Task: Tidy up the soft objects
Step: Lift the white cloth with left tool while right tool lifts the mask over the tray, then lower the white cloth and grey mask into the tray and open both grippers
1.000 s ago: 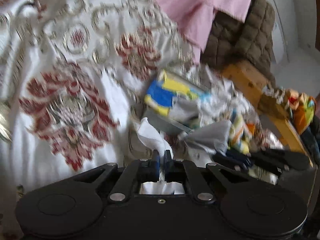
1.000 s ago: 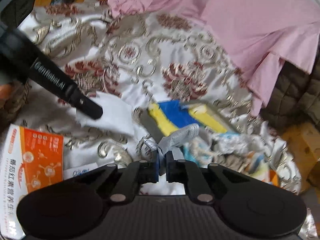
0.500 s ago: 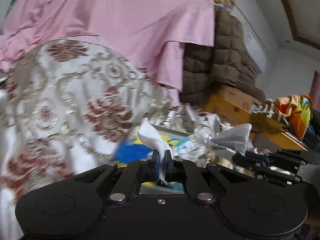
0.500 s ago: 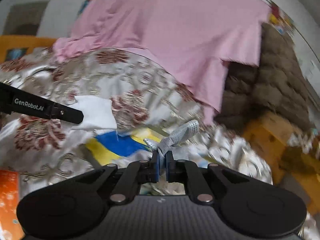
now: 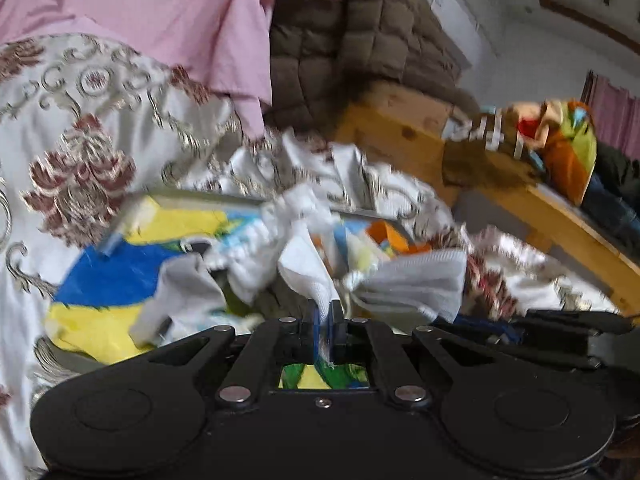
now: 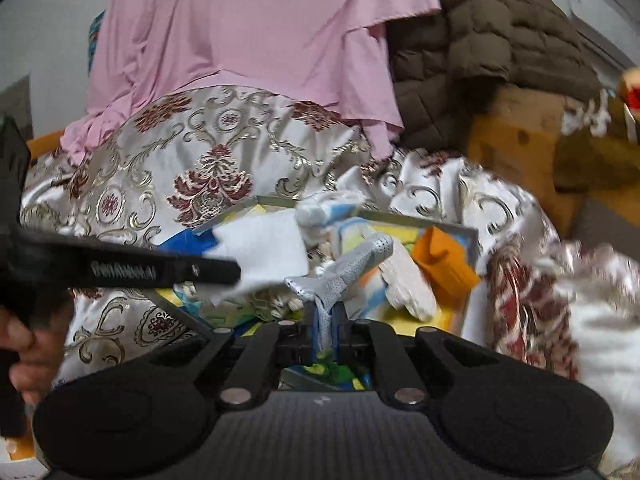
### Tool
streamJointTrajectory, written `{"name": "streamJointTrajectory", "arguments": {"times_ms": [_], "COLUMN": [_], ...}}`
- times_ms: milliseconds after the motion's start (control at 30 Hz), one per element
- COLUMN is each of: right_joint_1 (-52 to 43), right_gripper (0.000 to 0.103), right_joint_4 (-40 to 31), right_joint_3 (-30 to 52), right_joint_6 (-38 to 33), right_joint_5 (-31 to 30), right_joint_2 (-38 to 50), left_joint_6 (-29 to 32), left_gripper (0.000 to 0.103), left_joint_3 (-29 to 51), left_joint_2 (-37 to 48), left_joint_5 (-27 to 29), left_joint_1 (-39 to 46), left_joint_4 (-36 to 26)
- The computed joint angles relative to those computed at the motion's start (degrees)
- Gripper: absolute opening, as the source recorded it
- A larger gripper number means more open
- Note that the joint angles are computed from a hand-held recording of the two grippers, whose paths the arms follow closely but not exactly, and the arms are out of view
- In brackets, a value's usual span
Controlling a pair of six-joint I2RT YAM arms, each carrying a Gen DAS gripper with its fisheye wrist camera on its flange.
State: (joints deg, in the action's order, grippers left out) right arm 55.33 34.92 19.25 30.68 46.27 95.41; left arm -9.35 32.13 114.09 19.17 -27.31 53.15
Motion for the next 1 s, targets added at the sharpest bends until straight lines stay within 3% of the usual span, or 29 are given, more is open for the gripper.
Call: {"name": "streamJointTrajectory", "arguments": {"times_ms": [333,467,1000], "right_joint_1": [-2.3,-4.3,-6.4], "right_gripper": [0.007,0.007,0.008], "right_joint_4": [15.9,18.7,15.7], "right_joint_3": [-6.5,-8.0,-7.8], "right_joint_6": [4.8,5.2,7.7], "right_joint_5": [-1.6,-3.2,-4.5], "right_joint_2": [6.0,7.0,7.9], "left_joint_6": [1.9,2.1,-0.4], "left_gripper": [0.004,0.004,0.006], "left_joint_3": [4.1,5.9,11.6], "left_joint_2": [1.7,1.8,3.1], "left_joint_5": [-6.6,-8.6,-13.1], "left_joint_1": [-5.4,-7.3,-11.2], "left_joint_4": [-8.4,-11.4,-20.9]}}
